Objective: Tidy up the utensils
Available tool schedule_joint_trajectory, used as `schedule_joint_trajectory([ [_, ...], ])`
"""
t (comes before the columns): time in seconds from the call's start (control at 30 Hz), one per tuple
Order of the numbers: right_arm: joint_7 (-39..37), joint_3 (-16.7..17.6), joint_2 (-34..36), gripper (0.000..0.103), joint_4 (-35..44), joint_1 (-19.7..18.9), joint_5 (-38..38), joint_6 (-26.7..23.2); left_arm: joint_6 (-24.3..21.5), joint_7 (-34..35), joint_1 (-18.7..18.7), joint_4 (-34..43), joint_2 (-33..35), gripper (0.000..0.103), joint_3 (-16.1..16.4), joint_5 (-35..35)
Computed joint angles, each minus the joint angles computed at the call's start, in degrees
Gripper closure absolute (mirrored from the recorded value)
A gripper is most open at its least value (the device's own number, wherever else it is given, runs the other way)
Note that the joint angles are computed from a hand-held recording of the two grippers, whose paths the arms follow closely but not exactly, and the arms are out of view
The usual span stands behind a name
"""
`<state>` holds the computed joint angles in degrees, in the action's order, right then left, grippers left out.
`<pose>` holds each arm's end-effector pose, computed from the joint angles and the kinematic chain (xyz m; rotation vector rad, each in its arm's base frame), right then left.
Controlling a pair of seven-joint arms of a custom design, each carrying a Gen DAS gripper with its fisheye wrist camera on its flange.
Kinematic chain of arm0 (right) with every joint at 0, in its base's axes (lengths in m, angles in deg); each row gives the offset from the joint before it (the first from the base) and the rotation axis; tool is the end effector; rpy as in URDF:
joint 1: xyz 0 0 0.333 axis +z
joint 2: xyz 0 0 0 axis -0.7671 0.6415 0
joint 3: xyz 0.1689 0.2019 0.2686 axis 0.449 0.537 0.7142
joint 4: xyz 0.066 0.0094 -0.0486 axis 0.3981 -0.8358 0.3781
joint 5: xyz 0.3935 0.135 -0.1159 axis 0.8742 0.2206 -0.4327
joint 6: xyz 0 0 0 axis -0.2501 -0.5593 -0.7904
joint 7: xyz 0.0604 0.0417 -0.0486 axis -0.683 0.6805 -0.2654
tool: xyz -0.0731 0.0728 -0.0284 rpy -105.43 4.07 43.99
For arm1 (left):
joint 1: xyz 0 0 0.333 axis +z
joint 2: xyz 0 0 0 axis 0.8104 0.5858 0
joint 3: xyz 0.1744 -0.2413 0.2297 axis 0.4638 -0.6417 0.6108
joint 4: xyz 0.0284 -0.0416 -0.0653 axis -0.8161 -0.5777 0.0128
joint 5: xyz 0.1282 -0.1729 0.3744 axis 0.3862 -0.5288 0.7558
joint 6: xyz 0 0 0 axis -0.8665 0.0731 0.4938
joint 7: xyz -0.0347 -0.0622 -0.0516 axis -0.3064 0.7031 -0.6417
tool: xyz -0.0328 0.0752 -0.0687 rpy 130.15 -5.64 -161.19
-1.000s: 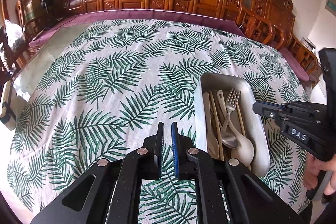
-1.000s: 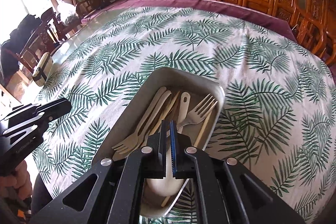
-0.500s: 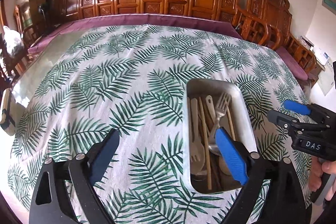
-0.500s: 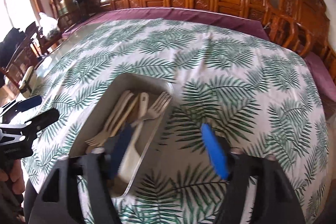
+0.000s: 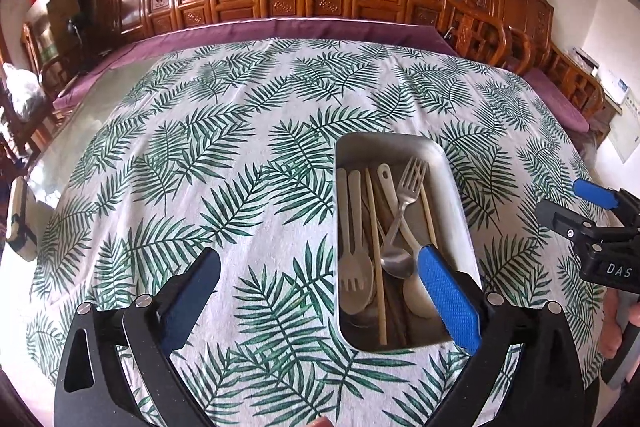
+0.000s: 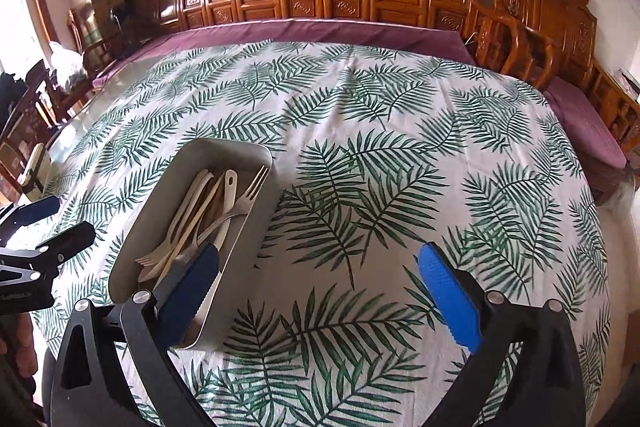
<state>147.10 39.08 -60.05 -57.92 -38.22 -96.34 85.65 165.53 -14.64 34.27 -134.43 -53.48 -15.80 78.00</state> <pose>0.4894 0.1726 0.5349 -1.8338 1.8239 -0.5041 0.4781 -0.3746 0.5062 -1.6680 2.0804 -0.6911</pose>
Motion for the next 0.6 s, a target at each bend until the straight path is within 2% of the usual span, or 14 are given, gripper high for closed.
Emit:
schedule_joint_trajectory([
  [0.2, 1.94, 1.04, -3.88, 0.003, -1.61, -0.98, -1.69, 0.26, -0.15, 0.86, -0.33, -0.77, -2.37, 0.008, -0.78, -1.2],
  [0.6, 5.14, 3.43, -12.6, 0.003, -3.96, -3.04, -3.69, -0.05, 0.6, -1.84, 0.17, -1.83, -7.42, 0.008, -3.63, 1.76],
])
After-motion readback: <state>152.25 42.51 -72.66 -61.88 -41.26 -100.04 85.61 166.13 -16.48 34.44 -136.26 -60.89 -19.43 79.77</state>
